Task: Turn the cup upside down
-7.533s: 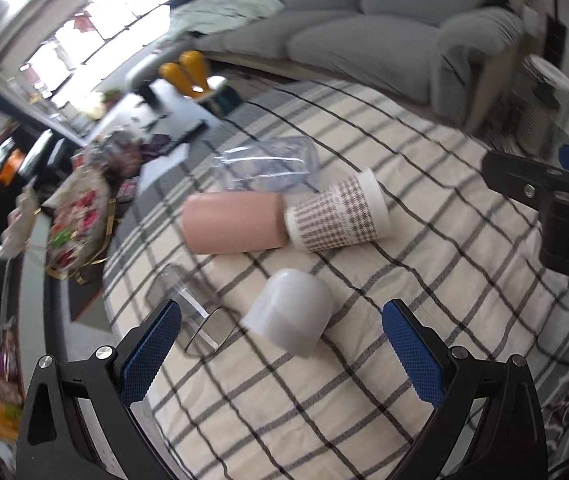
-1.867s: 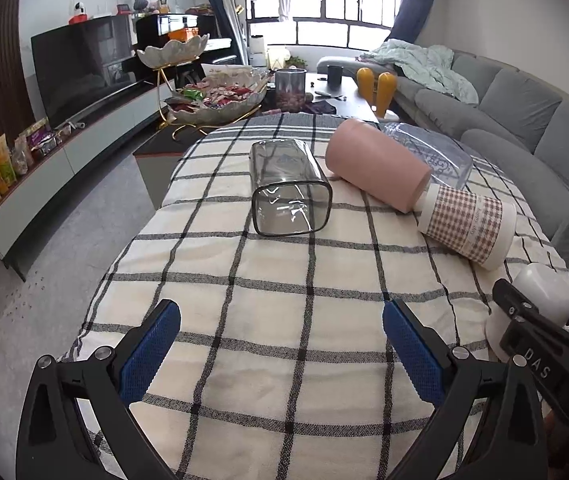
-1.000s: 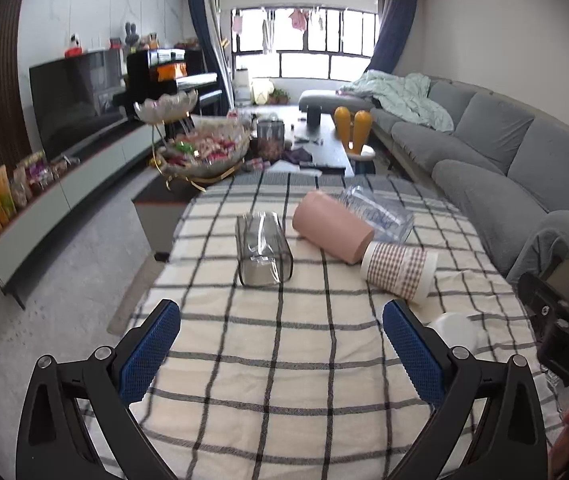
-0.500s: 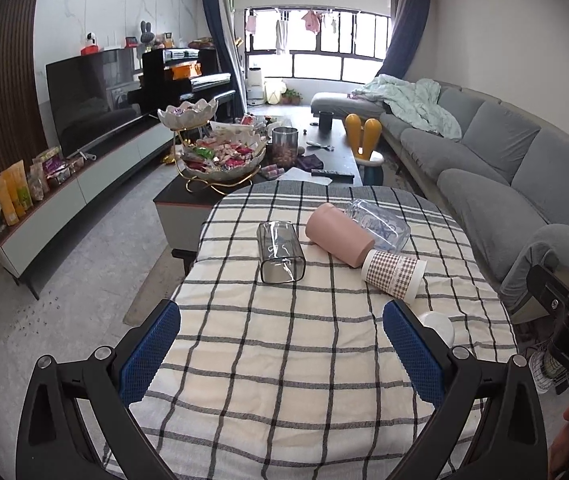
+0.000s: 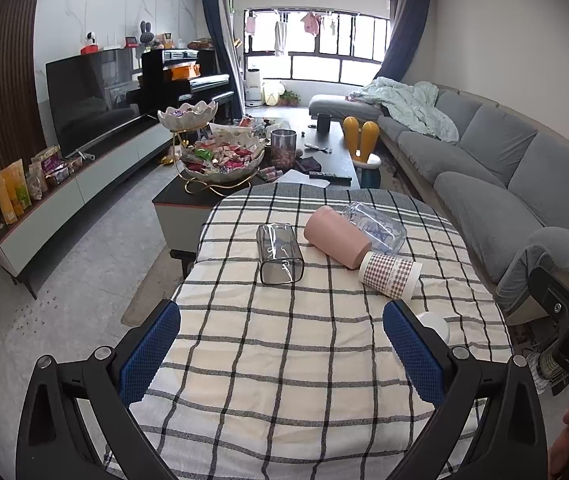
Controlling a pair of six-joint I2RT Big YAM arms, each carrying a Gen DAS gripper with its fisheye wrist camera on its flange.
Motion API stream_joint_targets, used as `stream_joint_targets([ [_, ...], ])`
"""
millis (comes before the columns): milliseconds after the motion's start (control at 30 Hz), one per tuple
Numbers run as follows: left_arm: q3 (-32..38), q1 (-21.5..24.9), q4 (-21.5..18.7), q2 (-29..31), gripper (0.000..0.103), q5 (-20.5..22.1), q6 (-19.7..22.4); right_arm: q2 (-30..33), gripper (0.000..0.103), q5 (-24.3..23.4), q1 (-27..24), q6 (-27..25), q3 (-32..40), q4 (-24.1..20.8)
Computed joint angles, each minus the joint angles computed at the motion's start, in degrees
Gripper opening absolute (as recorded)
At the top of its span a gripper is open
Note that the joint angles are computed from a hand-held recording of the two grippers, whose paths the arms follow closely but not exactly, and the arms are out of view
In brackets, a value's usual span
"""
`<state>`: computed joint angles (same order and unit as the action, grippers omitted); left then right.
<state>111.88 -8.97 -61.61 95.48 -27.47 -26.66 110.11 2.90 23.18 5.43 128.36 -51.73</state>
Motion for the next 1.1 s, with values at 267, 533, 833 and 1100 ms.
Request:
stream_joint_targets([
  [267,-0.8,-0.1,0.9,-0.6,0.103,0.0,0.3,-1.0,0.102,0.2,0.2,0.1,-1.2,0.9],
  [533,-1.0,-0.2,1.3,-0.7,0.103,0.1,0.4,-1.2,0.102,0.0,0.2,0.2,-1.5,0.8],
  [833,-1.0,-0.2,1.3,-0.7,0.103,0.1,0.5,-1.5,0.102,0.0,0.1,0.2,-1.7,0.6],
  [1100,-1.1,-0.2,1.4,-0.8,0.103,0.7,0.8,-1.7,0.102,0.0,0.1,0.4,-2.0,0.6],
])
